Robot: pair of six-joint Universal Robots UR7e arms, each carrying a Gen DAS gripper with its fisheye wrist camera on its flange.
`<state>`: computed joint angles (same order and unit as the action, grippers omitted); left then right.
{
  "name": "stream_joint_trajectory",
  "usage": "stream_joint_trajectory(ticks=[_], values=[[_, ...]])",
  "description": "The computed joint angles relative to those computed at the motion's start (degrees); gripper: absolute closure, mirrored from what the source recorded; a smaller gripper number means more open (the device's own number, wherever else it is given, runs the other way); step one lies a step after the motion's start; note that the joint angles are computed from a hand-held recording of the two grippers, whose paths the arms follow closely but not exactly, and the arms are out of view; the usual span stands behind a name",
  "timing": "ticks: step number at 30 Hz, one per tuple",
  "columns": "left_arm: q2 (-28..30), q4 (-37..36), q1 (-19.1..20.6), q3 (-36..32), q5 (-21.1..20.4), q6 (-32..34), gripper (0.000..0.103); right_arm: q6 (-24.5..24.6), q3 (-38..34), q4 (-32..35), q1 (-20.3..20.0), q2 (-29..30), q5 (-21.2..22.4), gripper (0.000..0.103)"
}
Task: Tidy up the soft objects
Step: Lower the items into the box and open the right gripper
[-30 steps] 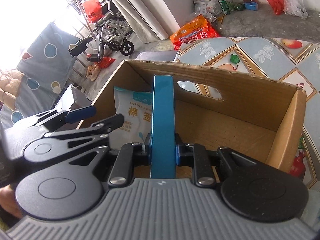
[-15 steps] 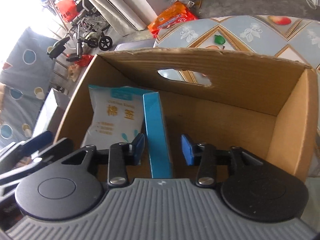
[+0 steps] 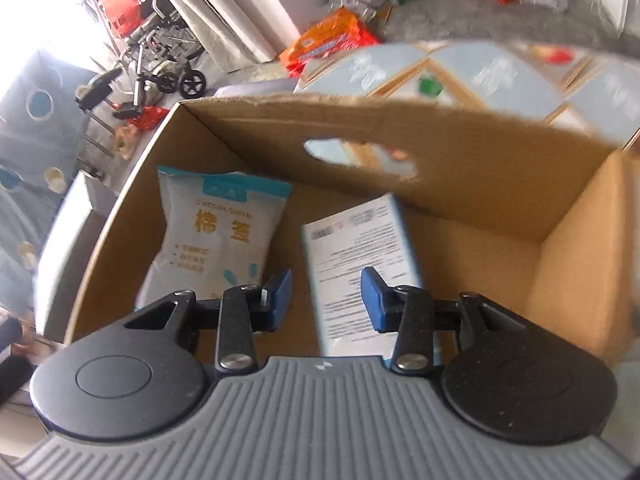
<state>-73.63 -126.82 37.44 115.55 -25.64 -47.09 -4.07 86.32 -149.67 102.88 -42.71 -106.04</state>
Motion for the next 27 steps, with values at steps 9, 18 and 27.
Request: stream_joint_trajectory(ticks=[9,18,27], values=[[-5.67,4.10,-2.25,3.92,1.48,-6.76,0.035,0.69,0.67,0.36,-0.39,-0.94,13.67,0.062],[-9.19,12.62,-4.02,5.49,3.11,-15.31,0.033,-9.38,-4.81,2.33,6.19,5.05,4.06,0.024],[-11.18,14.51,-4.25,6.74,2.35,-17.68,0.033,-6.76,-7.11,0.38,6.12,9.04,-1.47,0.048]])
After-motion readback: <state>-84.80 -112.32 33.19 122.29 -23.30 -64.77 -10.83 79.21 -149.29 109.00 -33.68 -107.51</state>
